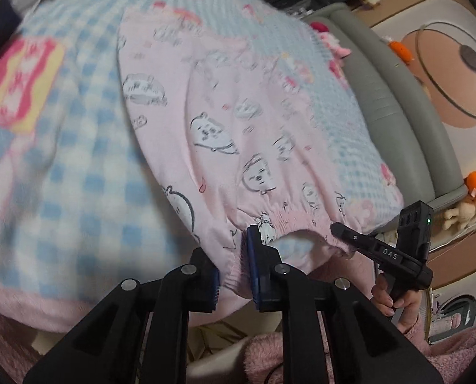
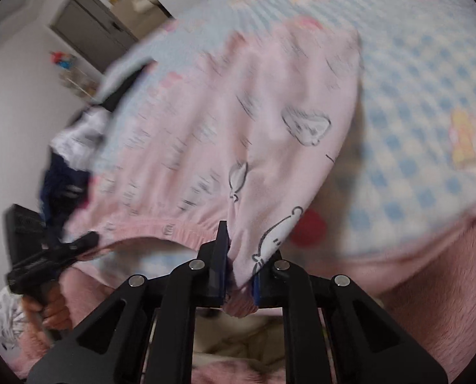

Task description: Fold clothes

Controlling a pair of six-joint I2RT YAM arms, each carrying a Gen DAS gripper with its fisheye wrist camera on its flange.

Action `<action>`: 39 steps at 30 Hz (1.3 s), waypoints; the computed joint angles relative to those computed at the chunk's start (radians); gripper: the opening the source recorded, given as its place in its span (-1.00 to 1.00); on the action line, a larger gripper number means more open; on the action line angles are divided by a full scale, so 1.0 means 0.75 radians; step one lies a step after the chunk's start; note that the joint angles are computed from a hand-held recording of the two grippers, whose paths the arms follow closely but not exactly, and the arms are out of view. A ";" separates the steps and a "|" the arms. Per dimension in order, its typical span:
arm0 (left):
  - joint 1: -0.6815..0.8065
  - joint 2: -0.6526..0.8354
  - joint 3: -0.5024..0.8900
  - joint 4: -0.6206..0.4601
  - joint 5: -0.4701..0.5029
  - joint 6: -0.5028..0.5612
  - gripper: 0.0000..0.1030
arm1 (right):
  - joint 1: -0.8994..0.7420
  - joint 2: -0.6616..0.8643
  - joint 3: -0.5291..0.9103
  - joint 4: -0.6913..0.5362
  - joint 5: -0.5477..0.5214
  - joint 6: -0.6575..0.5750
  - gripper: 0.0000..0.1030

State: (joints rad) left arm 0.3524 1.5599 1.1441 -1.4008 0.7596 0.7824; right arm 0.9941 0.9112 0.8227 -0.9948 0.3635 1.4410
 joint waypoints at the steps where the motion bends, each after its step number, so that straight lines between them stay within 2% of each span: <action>1: 0.011 0.015 -0.001 0.001 -0.012 0.003 -0.70 | -0.028 0.026 -0.025 0.008 -0.060 0.009 -0.77; 5: 0.102 0.084 0.062 -0.070 -0.039 0.087 -0.58 | 0.069 0.090 0.058 -0.108 0.036 0.057 -0.51; 7: 0.154 0.115 0.115 -0.113 -0.043 0.143 -0.42 | 0.159 0.104 0.134 -0.250 0.136 0.140 -0.43; 9: 0.206 0.139 0.201 -0.163 -0.004 0.199 -0.36 | 0.268 0.103 0.200 -0.423 0.242 0.295 -0.36; 11: 0.224 0.176 0.282 -0.172 0.049 0.179 -0.32 | 0.358 0.117 0.276 -0.607 0.328 0.439 -0.36; 12: 0.214 0.201 0.316 -0.138 0.062 0.139 -0.31 | 0.348 0.121 0.308 -0.639 0.346 0.409 -0.36; 14: 0.176 0.256 0.373 -0.031 0.069 0.032 -0.31 | 0.202 0.113 0.342 -0.533 0.335 0.127 -0.36; 17: 0.037 0.338 0.448 0.187 0.043 -0.171 -0.31 | -0.174 0.121 0.346 -0.210 0.140 -0.460 -0.36; 19: -0.050 0.407 0.523 0.317 0.014 -0.310 -0.31 | -0.392 0.258 0.415 -0.038 -0.018 -0.791 -0.36; 23: -0.157 0.622 0.800 0.476 -0.005 -0.595 -0.31 | -0.624 0.627 0.701 0.079 -0.126 -1.206 -0.36; 26: -0.223 0.816 1.075 0.493 -0.081 -0.749 -0.30 | -0.780 0.924 0.963 0.124 -0.221 -1.350 -0.36; 30: -0.288 1.087 1.468 0.355 -0.101 -0.814 -0.16 | -0.908 1.236 1.239 0.175 -0.276 -1.456 -0.36; 31: -0.305 1.145 1.551 0.313 -0.112 -0.823 -0.16 | -0.943 1.322 1.310 0.172 -0.295 -1.473 -0.30; 33: -0.327 1.177 1.579 0.303 -0.097 -0.813 -0.21 | -1.003 1.492 1.470 0.135 -0.345 -1.484 -0.23; 34: -0.336 1.169 1.562 0.318 -0.096 -0.794 -0.38 | -1.028 1.568 1.543 0.103 -0.393 -1.500 -0.23; 35: -0.345 1.133 1.505 0.354 -0.106 -0.772 -0.78 | -1.052 1.650 1.630 0.061 -0.441 -1.517 -0.23; 37: -0.351 1.051 1.400 0.431 -0.126 -0.757 -0.83 | -1.081 1.766 1.755 0.013 -0.517 -1.561 -0.24; 38: -0.348 1.018 1.373 0.461 -0.129 -0.759 -0.84 | -1.087 1.792 1.781 0.013 -0.547 -1.587 -0.62; 39: -0.340 0.983 1.348 0.493 -0.134 -0.762 -0.84 | -1.092 1.815 1.799 0.020 -0.577 -1.612 -0.91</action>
